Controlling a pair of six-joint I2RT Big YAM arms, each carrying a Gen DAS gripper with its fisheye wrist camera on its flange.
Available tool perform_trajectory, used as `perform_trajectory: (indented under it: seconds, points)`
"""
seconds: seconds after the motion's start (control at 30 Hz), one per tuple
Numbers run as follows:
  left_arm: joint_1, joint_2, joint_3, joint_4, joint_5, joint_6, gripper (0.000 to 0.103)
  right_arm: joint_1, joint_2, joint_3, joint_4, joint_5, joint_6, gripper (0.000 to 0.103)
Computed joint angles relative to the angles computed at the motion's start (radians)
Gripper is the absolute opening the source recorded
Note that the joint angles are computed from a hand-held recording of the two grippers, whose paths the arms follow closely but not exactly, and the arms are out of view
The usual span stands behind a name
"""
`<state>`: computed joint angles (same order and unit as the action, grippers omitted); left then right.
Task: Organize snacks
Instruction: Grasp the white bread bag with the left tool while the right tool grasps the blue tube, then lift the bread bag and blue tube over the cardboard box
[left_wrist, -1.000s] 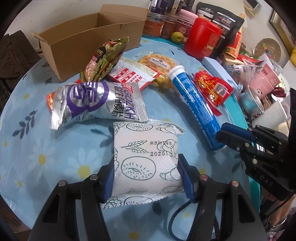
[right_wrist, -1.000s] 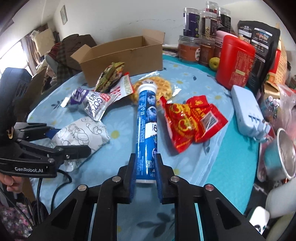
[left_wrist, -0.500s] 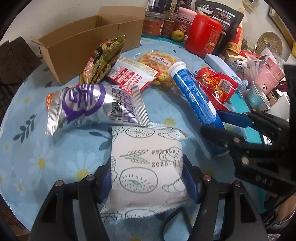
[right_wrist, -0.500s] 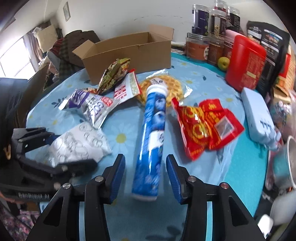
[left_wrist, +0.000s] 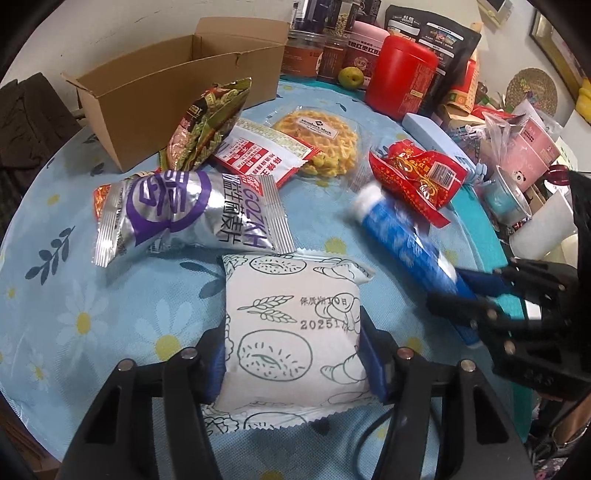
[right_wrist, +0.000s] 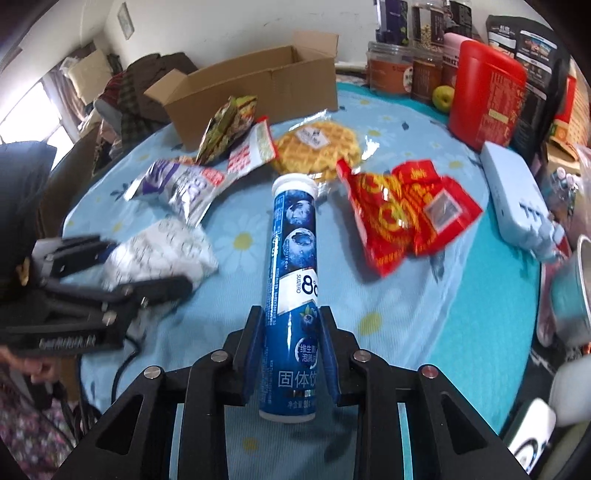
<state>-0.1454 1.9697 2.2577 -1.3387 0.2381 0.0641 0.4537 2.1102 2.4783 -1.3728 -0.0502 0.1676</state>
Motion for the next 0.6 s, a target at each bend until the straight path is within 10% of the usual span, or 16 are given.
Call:
perform_trajectory:
  seconds: [0.33,0.6]
  points:
    - [-0.001,0.007,-0.001,0.025,0.003,0.011,0.058,0.007,0.046,0.058,-0.007,0.03,0.01,0.039]
    - [0.005,-0.019,-0.015,0.048,0.031,0.001,0.055,0.003,-0.017,-0.058,0.108,0.016,0.052,0.028]
